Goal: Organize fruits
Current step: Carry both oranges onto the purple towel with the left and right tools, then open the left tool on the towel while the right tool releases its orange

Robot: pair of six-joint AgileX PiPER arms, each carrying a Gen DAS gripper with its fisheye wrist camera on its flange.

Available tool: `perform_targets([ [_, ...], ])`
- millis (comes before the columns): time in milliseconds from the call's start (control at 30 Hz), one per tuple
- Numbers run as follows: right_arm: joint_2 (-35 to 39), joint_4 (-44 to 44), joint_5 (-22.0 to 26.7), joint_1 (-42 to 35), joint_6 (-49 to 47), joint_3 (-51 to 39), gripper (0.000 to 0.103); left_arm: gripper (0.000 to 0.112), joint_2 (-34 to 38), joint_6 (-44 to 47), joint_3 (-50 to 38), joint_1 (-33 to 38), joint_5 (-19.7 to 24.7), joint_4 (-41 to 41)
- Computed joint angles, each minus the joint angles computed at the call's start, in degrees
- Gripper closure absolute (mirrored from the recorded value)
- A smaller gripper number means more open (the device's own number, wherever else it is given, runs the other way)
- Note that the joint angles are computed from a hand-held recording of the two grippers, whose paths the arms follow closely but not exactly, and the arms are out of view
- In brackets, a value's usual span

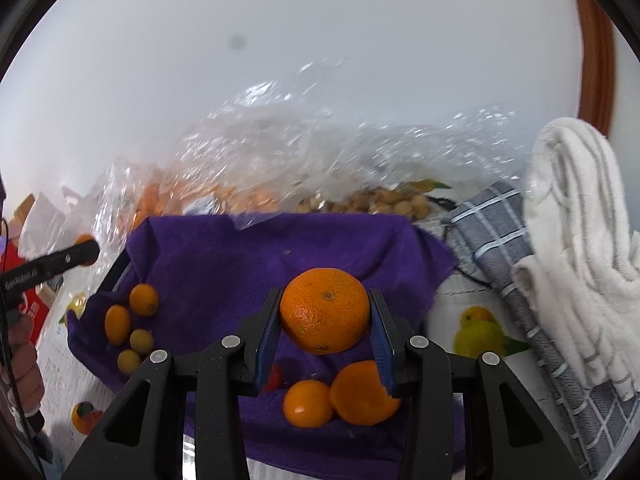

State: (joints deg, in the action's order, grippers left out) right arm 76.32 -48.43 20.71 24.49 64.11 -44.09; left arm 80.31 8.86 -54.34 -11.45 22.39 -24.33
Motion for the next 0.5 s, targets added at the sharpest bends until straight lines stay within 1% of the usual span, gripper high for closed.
perform_targets([
  [33,0.94,-0.47,0.13,0.71,0.33,-0.23,0.062,0.078,0.41,2.02,-0.15,0.10,0.61,-1.94],
  [167,3.42,-3.50,1.04,3.25,2.13,-0.41,0.062,0.078,1.39,5.74,-0.57,-1.09,2.00,-4.76],
  [267,4.52,-1.69,0.36,2.97,0.18,-0.41,0.062,0.078,2.39,9.39,-1.00,-1.82,4.00,-8.47],
  [333,4.97,-1.65,0.09,2.46,0.19,-0.22,0.062,0.078,3.18,9.84,-1.37,-2.37,5.13,-9.05],
  [400,5.66,-0.63,0.25,2.14,-0.62,-0.48,0.062,0.078,4.15,6.13,-2.04,-3.92,5.17,-4.99],
  [433,5.85,0.65,0.02,1.85,-1.94,-0.49,0.062,0.078,4.60,3.23,-2.37,-5.04,4.94,-1.70],
  [500,5.67,-0.89,0.42,2.25,-0.48,-0.13,0.062,0.077,5.43,-1.42,-3.11,-6.88,4.94,3.60],
])
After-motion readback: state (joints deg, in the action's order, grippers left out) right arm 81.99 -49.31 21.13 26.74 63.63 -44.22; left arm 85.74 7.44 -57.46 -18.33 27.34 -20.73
